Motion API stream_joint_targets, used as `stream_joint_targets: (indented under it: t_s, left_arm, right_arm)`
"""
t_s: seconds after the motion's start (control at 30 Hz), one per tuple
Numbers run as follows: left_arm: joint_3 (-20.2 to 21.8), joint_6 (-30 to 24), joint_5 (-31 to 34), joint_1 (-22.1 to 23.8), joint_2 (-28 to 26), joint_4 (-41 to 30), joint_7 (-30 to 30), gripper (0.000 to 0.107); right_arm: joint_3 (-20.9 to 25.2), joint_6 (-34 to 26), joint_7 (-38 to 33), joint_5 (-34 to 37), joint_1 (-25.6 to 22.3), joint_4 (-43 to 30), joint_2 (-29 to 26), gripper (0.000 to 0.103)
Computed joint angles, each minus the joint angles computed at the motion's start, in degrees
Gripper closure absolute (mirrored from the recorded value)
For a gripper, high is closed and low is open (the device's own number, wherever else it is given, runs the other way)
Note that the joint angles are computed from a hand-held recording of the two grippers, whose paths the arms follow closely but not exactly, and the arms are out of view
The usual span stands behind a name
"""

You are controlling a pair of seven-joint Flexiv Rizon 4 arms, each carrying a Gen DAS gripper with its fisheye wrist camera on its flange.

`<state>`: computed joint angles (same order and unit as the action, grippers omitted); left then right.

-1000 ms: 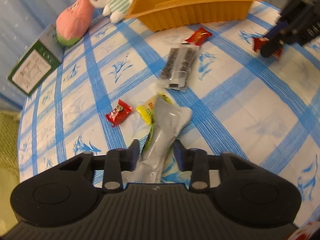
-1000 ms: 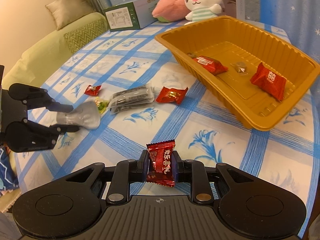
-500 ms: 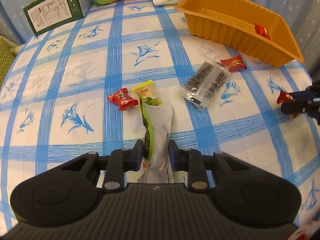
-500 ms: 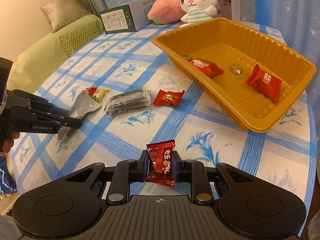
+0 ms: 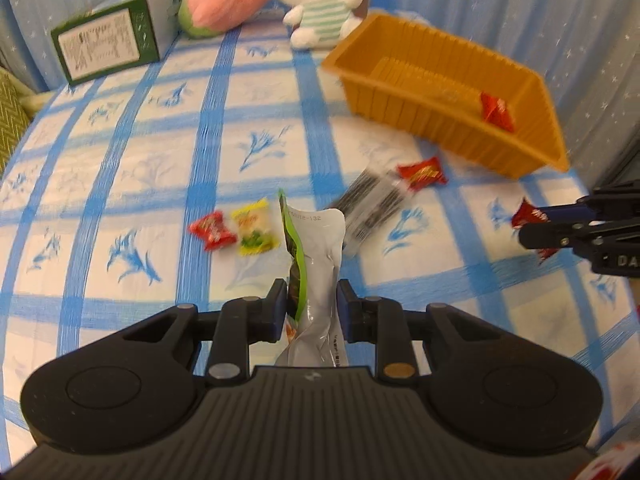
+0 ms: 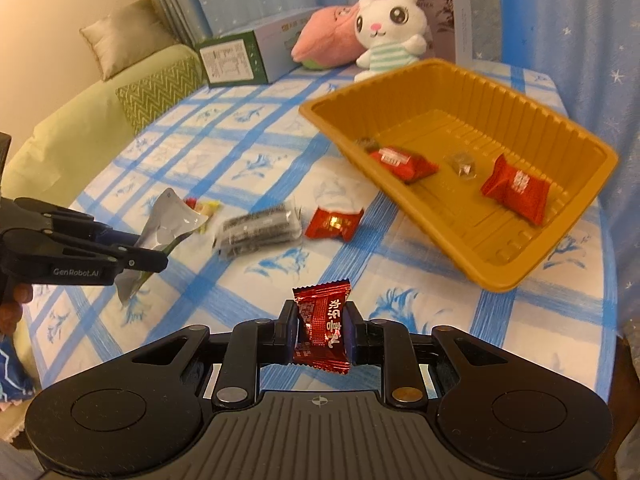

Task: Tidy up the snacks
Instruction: 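Carry the red candy and silver foil packet over the orange tray with both tools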

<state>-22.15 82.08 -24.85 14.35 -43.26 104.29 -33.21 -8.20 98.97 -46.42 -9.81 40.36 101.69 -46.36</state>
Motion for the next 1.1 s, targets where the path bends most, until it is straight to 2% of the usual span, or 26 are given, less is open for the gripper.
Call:
stream_joint_targets:
  t_s: [0.27, 0.47, 0.87, 1.1]
  left_arm:
    - [-6.28, 2.81, -0.66, 1.34, 0.88, -0.29, 0.69, 0.082]
    - [-7.65, 2.36, -0.66, -0.81, -0.39, -4.35, -0.83, 0.082]
    - [-2.03, -2.37, -0.56, -11.54, -5.4, -18.46, -4.48, 0.082]
    - [4.18, -6.98, 0.73, -18.27, -10.27, -29.66, -8.34, 0.082]
  right_arm:
    - [-4.76, 1.6, 1.0, 2.15, 2.61, 0.9, 1.81, 0.079]
    - [-7.62, 2.75, 0.61, 4.16, 3.39, 0.86, 2.24, 0.079]
    - [-10.3, 1.58, 1.26, 4.8, 0.73, -4.24, -0.41, 0.079]
    - [-10.28, 0.04, 1.68, 3.12, -2.48, -9.18, -3.15, 0.079]
